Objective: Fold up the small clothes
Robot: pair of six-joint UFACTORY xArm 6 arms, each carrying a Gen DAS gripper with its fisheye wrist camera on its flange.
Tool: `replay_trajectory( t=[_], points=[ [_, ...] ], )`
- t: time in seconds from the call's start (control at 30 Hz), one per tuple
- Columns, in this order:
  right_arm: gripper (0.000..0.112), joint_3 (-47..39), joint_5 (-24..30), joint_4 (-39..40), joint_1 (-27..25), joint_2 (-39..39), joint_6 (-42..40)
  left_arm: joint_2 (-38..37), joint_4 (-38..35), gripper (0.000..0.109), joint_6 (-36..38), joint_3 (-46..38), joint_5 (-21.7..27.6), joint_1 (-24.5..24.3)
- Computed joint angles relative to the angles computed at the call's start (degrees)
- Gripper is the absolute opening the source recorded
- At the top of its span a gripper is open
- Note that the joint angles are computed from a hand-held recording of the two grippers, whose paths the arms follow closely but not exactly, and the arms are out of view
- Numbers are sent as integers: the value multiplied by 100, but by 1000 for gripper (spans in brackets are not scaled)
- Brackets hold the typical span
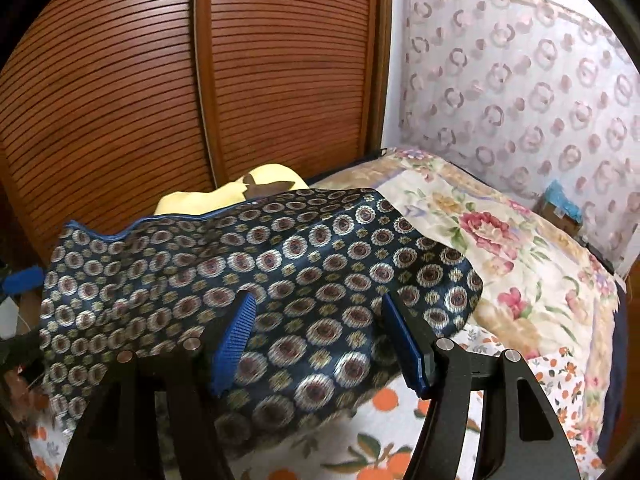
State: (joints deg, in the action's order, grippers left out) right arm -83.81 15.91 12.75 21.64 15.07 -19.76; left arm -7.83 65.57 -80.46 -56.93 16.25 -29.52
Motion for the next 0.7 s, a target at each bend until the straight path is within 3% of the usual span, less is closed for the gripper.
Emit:
replay_trajectory(
  t=[0.1, 0.47, 0.53, 0.7],
  points=[
    [67, 500, -180, 120, 53, -370, -74, -87, 9, 92, 150, 7, 268, -105],
    [73, 2538, -832, -261, 152, -2037, 651, -308, -206, 92, 486, 239, 279, -460],
    [74, 2952, -904, -523, 118, -2419, 1009, -296, -237, 92, 533, 265, 262, -535],
    [77, 3987, -977, -2006, -70, -3477, 2588, -122, -464, 92, 739, 178, 157, -753]
  ],
)
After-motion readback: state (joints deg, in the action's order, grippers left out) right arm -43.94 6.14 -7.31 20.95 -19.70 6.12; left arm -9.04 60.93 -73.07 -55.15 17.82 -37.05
